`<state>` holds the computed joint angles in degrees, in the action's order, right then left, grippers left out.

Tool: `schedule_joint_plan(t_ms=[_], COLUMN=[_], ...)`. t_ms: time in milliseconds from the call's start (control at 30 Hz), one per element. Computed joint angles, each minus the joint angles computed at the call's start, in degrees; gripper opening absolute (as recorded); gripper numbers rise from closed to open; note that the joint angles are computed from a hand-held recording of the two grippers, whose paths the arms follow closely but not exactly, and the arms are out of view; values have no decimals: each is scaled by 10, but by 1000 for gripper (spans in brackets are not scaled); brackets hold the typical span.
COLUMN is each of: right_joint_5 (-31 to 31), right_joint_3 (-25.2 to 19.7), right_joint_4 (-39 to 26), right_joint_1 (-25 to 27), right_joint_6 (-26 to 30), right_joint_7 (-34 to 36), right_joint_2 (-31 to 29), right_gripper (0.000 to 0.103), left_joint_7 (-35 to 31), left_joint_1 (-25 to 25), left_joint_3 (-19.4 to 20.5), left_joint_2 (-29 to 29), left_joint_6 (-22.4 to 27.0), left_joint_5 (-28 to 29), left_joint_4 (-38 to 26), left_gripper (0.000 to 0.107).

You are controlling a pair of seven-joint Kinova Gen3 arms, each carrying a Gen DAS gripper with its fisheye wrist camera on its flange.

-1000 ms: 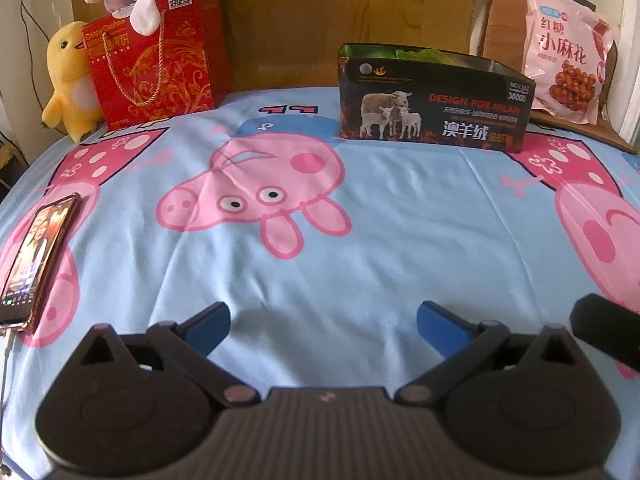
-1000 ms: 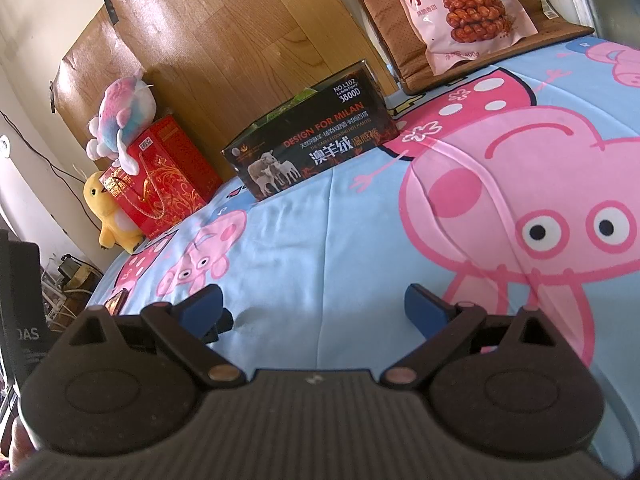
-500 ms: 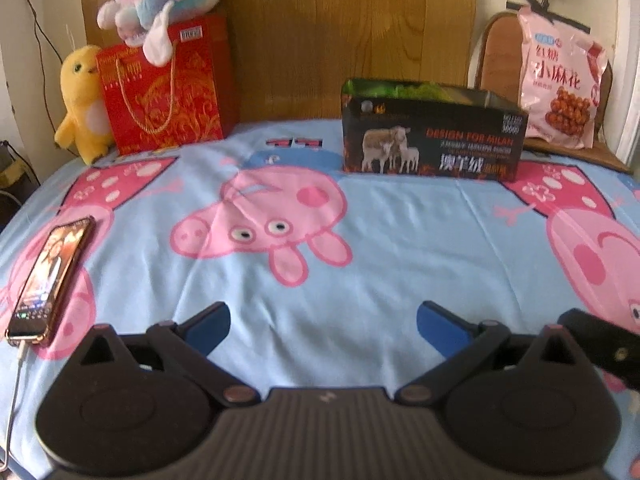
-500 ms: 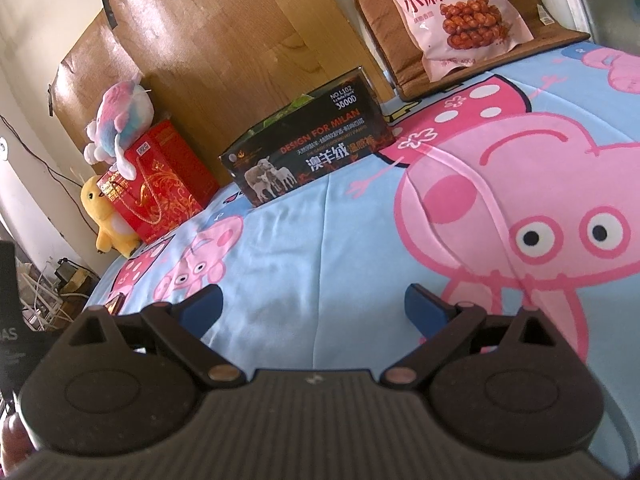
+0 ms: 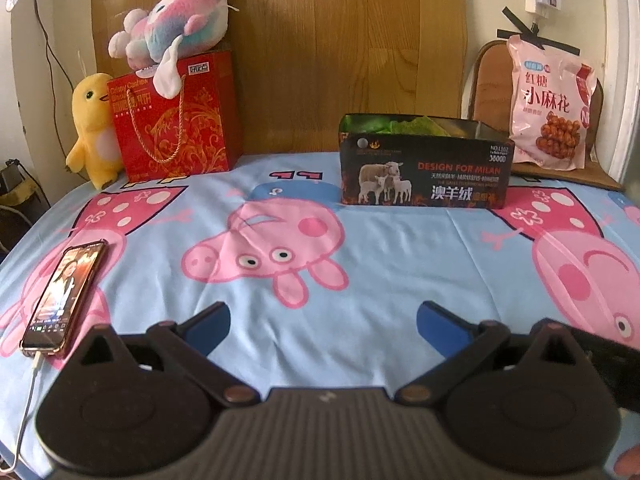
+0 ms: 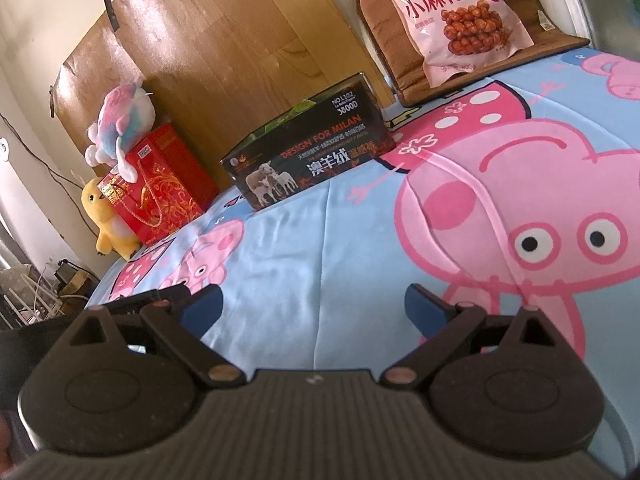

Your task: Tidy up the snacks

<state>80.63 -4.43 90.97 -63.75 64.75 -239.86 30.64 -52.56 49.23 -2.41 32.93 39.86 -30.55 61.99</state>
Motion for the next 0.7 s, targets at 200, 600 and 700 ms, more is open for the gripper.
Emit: schedule_joint_plan(t_ms=[200,600,700], right_joint_5=[2,1,-1], right_joint_3=[0,-2,-3], right_joint_4=[1,4,3], right_joint_1=[-1,-1,0], right_joint_6=[3,6,5], right_joint_7=[-1,-7,-7], right_joint_2=[-1,-1,-1], right_gripper=[99,99,99], left_joint_7=[-6,-83,-85], left_joint_1=[5,-24,-22], left_joint_3=[1,35,32], left_joint_2=[1,22,24], left_joint_6=[14,75,80], left_joint_5=[-3,73,76], left_joint_4=[-3,-51,-54], left_gripper=[103,103,103])
